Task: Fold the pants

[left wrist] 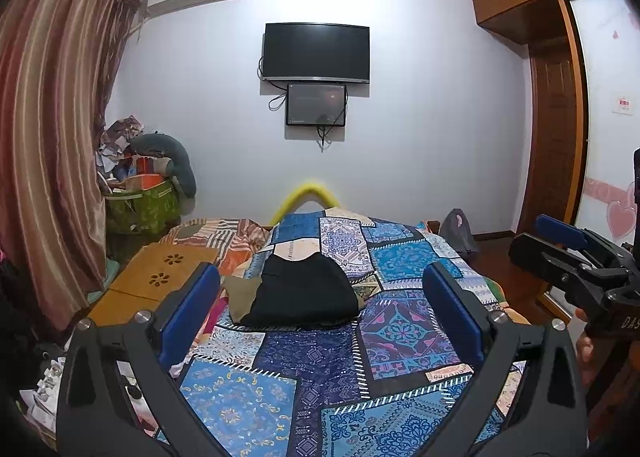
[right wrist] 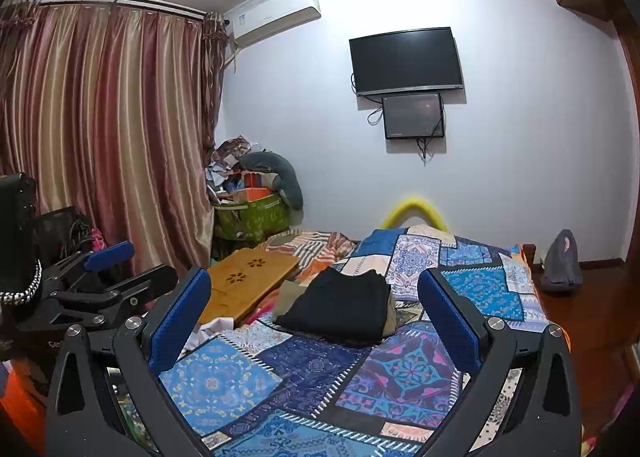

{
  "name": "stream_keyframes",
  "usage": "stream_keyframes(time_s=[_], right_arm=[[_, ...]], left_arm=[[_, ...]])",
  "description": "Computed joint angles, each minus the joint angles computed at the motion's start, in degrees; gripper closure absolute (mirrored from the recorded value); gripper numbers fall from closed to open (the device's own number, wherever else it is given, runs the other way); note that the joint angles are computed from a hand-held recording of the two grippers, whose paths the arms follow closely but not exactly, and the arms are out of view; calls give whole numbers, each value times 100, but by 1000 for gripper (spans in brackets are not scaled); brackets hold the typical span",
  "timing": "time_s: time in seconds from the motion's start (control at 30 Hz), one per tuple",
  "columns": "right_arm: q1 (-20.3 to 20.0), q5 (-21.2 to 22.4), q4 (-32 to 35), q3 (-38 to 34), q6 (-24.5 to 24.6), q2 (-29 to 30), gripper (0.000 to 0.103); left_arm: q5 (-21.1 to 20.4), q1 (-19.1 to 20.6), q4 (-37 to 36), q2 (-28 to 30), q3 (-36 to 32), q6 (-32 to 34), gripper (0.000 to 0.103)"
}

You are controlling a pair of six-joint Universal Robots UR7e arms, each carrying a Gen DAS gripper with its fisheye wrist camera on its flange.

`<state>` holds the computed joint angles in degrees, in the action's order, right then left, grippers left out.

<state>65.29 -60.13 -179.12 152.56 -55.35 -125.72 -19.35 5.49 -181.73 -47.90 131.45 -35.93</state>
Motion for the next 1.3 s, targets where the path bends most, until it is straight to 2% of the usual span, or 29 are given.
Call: stream_keyframes(time_s=[0.17, 1.3], right_arm=[[58, -53, 53, -20, -6, 19, 0], [133, -156, -20, -20, 37, 90, 0]], left_arm=[[-24, 7, -158, 13, -11, 84, 0], [-49, -45, 2, -22, -31, -41, 0]])
